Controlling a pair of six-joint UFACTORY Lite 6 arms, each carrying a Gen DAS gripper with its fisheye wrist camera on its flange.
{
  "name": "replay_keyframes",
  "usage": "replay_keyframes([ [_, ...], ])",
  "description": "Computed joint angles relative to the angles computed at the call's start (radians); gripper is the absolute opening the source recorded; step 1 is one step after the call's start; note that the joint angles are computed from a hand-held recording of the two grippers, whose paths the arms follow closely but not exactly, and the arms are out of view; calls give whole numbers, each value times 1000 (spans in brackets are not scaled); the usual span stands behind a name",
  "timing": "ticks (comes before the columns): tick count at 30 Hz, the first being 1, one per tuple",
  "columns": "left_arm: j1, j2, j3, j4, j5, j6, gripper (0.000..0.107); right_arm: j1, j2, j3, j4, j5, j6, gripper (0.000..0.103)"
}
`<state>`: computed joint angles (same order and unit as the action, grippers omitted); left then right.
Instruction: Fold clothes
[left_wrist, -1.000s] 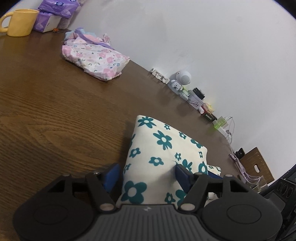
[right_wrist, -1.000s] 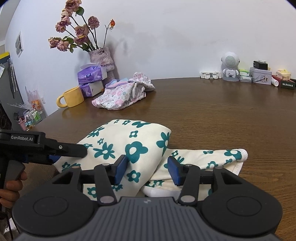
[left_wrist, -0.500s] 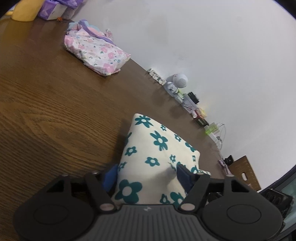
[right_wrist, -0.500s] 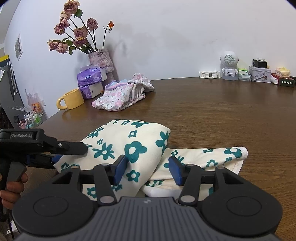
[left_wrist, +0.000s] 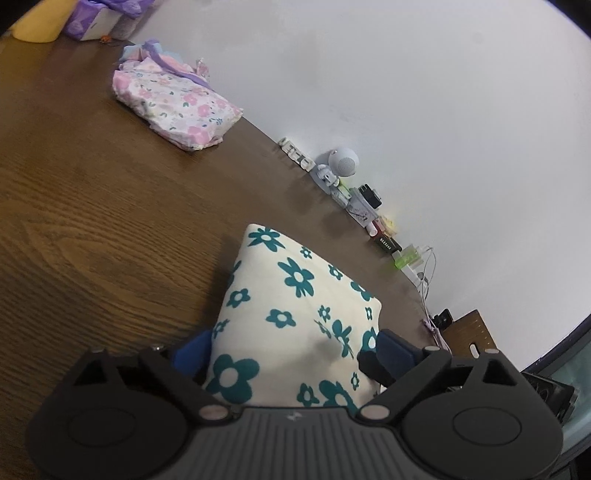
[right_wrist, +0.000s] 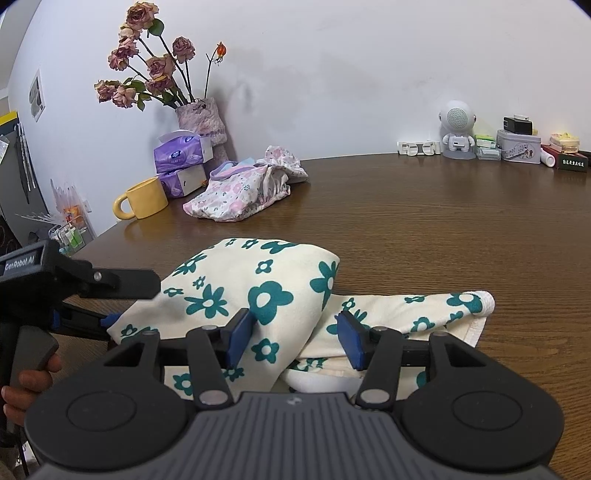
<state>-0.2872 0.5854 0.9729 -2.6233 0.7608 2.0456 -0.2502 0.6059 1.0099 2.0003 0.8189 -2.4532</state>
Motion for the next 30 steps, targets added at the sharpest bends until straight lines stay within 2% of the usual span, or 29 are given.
replay_keyframes([
  [5, 1, 0, 3, 11, -1, -6, 98, -1, 0, -4, 9, 0, -10, 55],
  [6, 2, 1, 7, 24, -1, -10, 103, -1, 0, -5, 9, 0, -11, 55],
  [7, 1, 3, 11, 31, -4, -13, 103, -2, 0, -5, 9, 1, -12, 55],
  [18, 1, 3, 8, 38, -2, -11, 103, -4, 1, -10, 24, 9, -23, 61],
  [21, 3, 1, 10, 46, -5, -24, 103, -24, -27, -39, 30, 30, -27, 65],
  [25, -2, -4, 6, 30, -12, -19, 101, -54, -77, -78, 54, 48, -51, 65],
  [27, -9, -11, 0, 7, -23, -7, 97, -58, -93, -81, 51, 52, -50, 62],
  [30, -18, -23, -11, -28, -40, 20, 92, -28, -80, -42, 35, 43, -47, 36],
])
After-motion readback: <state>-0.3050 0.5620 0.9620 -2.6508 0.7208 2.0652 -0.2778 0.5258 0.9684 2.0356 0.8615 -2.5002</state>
